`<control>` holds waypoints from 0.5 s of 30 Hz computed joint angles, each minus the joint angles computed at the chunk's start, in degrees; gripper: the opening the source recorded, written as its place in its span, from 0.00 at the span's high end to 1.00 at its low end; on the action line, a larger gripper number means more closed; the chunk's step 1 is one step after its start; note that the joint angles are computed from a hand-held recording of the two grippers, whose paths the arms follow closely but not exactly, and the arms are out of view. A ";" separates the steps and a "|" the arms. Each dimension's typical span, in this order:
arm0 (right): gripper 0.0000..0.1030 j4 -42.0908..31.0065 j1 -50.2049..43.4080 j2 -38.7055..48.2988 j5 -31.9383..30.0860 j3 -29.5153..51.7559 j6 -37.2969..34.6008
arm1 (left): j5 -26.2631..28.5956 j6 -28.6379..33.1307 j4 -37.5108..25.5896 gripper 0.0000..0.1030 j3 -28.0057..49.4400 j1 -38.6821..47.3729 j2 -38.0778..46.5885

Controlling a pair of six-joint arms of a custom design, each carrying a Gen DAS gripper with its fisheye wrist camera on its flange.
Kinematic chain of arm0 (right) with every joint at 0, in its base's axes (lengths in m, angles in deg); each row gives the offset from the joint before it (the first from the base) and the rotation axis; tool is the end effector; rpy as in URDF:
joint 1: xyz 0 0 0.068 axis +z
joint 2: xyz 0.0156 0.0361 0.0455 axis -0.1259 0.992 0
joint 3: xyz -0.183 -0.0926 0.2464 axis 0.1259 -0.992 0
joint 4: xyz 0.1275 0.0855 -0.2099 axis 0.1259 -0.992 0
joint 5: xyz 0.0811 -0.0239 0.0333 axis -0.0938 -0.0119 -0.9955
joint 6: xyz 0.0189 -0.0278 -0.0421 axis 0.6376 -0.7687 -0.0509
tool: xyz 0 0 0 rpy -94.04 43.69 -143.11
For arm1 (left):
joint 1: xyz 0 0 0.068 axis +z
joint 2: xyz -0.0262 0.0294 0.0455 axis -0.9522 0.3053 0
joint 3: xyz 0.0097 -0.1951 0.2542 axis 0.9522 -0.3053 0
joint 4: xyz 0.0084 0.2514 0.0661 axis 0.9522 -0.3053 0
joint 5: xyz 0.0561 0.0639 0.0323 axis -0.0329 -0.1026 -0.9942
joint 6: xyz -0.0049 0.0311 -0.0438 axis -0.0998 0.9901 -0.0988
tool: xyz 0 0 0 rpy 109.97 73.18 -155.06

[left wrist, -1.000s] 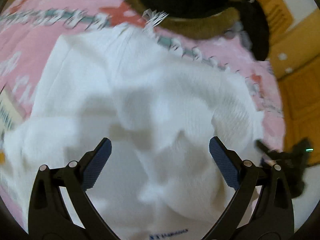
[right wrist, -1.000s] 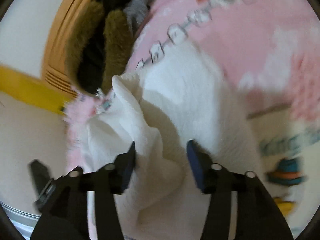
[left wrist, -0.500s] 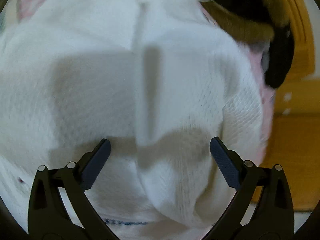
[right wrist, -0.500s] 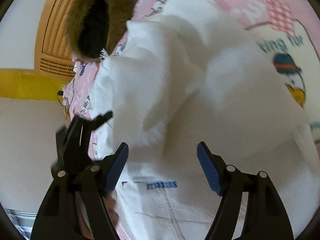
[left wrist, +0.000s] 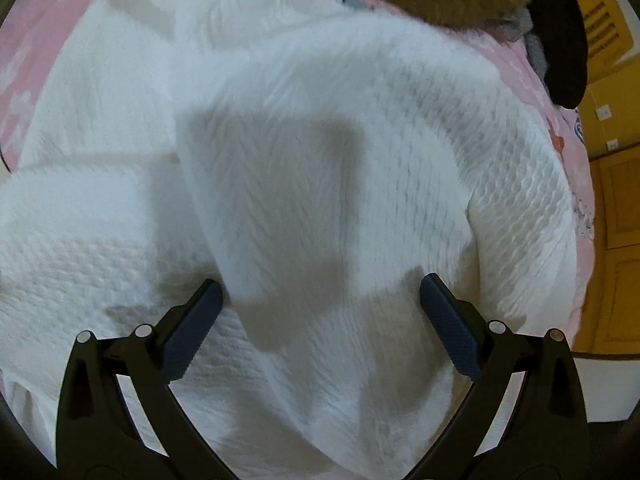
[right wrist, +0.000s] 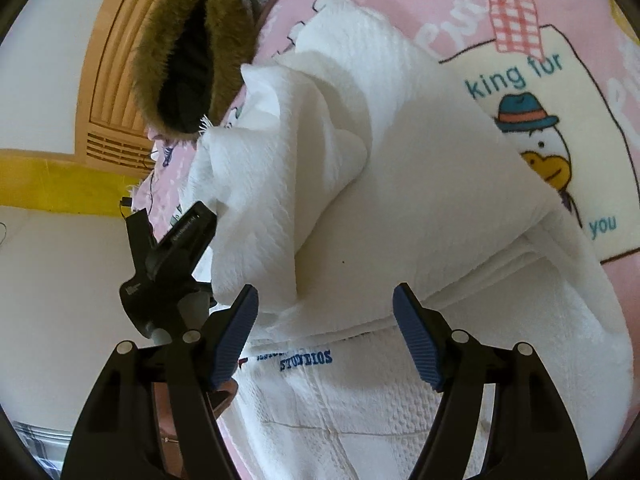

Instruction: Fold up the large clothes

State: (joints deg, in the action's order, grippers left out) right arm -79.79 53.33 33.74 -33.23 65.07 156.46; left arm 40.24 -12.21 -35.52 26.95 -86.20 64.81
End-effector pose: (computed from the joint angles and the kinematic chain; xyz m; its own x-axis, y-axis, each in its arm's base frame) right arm 0.1530 0.2413 0.2318 -0.4466 0.8931 -0.0536 0.6436 0.3624 0.6741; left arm 0.4084 -0.1123 0.1845 -0.9483 0.2564 -0.1870 0.3017 0.9111 -0.2809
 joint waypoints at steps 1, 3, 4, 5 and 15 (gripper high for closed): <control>0.35 -0.03 0.41 -0.26 0.52 -0.21 0.41 | -1.76 -1.22 0.01 0.25 2.04 -0.83 0.88; 0.35 0.39 0.47 -0.39 1.18 -0.38 0.42 | -3.79 -3.00 2.20 0.68 -0.13 -0.25 -1.70; 0.35 -0.47 0.73 -0.46 1.38 -0.03 0.57 | -2.36 -3.13 1.82 0.88 0.31 0.74 -1.82; 0.35 -1.05 0.80 -0.44 1.69 0.27 0.41 | 1.28 -3.25 0.71 0.90 1.19 2.48 -1.68; 0.37 1.55 0.30 0.76 2.47 0.33 0.64 | 11.02 2.05 -7.25 0.96 7.07 6.16 -0.83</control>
